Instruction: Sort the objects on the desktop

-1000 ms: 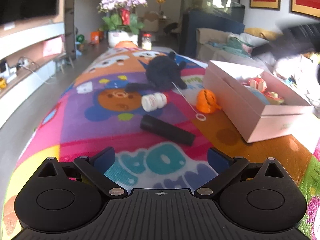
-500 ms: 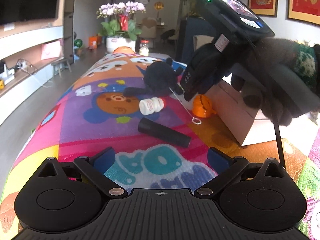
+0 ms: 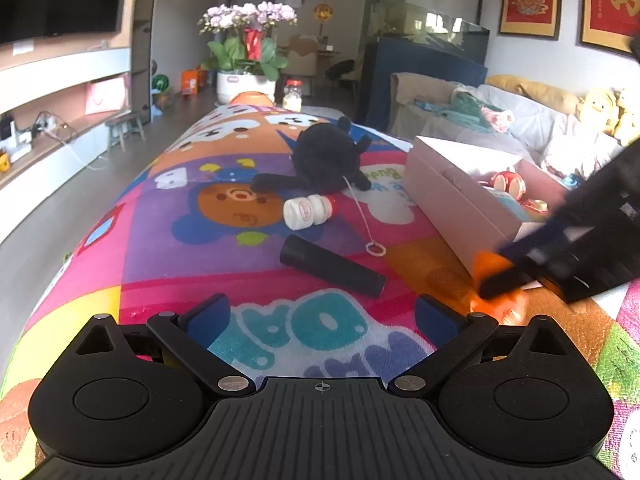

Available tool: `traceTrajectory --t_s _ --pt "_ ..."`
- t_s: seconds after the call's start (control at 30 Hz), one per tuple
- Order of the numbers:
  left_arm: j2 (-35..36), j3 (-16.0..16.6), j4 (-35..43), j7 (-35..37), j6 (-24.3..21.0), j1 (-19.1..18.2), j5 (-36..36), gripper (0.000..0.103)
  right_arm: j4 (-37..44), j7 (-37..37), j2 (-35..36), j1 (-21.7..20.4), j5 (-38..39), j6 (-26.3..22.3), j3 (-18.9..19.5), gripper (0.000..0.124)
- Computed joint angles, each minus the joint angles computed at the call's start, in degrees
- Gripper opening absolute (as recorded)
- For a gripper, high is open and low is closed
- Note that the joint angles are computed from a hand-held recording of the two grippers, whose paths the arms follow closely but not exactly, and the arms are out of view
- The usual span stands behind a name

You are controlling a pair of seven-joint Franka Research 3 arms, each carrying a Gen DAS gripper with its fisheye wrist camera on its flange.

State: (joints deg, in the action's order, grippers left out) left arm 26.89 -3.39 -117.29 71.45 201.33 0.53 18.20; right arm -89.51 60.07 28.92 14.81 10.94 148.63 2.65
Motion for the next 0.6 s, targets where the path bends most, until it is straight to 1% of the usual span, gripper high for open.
traceTrajectory --t_s 0.07,0.13,0.17,0.3,0.37,0.4,0.47,0.5,0.53,0.6 --pt "0.0 0.1 0.0 0.0 -0.3 -0.2 -0.2 0.101 -3.5 -1.2 -2.3 -0.8 0.6 0.1 0.2 0.030" --pt "0.0 0.1 0.2 -0.1 -0.6 -0.1 -0.1 0.101 -7.9 -1.2 -4.7 -0.7 0.5 2.2 -0.2 0.030" --pt "0.1 -0.2 0.4 -0.2 -0.9 0.1 0.0 0.101 -9.9 -1.7 -5.7 -1.2 1.2 3.7 0.1 0.030" --pt "0.3 -1.9 1.3 -1.8 -3.3 1.9 1.0 0.101 -16.5 -4.1 -7.5 -2.2 4.4 11.8 1.2 0.042" --pt "0.4 -2.6 1.6 -2.5 -4.2 2.7 1.7 0.101 -18.9 -5.3 -7.9 -2.8 5.8 15.1 1.9 0.043" --pt "0.3 -2.3 1.6 -2.6 -4.5 2.4 1.6 0.101 -19.7 -5.6 -7.8 -3.1 6.7 16.7 2.2 0.042" --pt "0.1 -0.2 1.6 -2.0 -4.7 0.1 0.7 0.101 -21.1 -6.2 -8.0 -4.2 9.3 19.4 3.4 0.037" --pt "0.0 0.9 1.6 -1.6 -5.0 -1.1 0.2 0.101 -21.6 -7.0 -8.2 -5.4 11.5 20.3 4.6 0.028" --pt "0.0 1.6 1.7 -1.1 -5.3 -1.8 -0.1 0.102 -22.2 -7.2 -8.4 -6.0 13.1 21.0 5.0 0.022" --pt "0.1 1.2 2.2 -0.6 -6.4 -1.6 0.2 0.102 -24.1 -6.1 -9.2 -6.1 14.5 23.5 4.3 0.020"
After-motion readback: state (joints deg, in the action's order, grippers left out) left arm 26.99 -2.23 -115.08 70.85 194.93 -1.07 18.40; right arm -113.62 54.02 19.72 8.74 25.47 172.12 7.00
